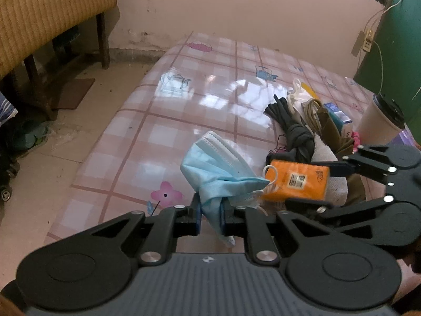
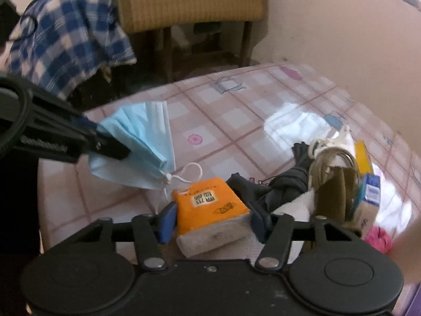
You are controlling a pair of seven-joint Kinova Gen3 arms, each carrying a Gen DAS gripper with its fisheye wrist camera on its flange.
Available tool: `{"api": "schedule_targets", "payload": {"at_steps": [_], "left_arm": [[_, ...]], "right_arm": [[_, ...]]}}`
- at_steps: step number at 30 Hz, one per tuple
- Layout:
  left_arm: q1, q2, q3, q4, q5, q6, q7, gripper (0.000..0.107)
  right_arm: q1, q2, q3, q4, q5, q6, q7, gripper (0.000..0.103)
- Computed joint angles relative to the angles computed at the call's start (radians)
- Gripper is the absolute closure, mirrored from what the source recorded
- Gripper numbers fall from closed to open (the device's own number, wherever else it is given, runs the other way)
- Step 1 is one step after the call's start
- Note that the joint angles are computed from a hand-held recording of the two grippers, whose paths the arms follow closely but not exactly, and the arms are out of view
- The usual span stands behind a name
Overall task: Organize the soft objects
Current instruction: 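Grasp the orange tissue pack with the right tool while the left tool holds the mask, then carry the mask and orange pack with both tools over the white box tray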
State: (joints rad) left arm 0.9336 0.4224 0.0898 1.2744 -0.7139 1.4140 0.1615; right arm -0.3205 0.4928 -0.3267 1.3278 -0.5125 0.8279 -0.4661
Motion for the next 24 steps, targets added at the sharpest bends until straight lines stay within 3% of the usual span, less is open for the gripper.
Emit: {"api": "schedule_targets", "payload": {"at_steps": [8,12,19,24], "left_arm": [[0.006,0.026,-0.007,-0.051,-0.008,0.010,-0.030,0.092],[0.017,0.058,-0.018,-0.119,-0.020,0.023,-0.078,0.092],[0.036,0.121,-0.056,-0.251,-0.027,0.006,-0.188,0.092],[0.049,0.162,-0.086,-0.341,-0.022,-0.007,-0.269,0.092]], "right_arm": [[0.114,-0.151,-0.037,0.219,-0.206,-0.202,0.026,0.042],[0.143,-0.211,-0.023,0.276,-0.294,-0.268,0.015,0.042],[0.167,-0.289,0.028,0.336,-0.377,-0.335,-0.014,0.042],[0.167,-0.321,0.071,0.354,-0.372,-0.363,-0.063,0.042]]}}
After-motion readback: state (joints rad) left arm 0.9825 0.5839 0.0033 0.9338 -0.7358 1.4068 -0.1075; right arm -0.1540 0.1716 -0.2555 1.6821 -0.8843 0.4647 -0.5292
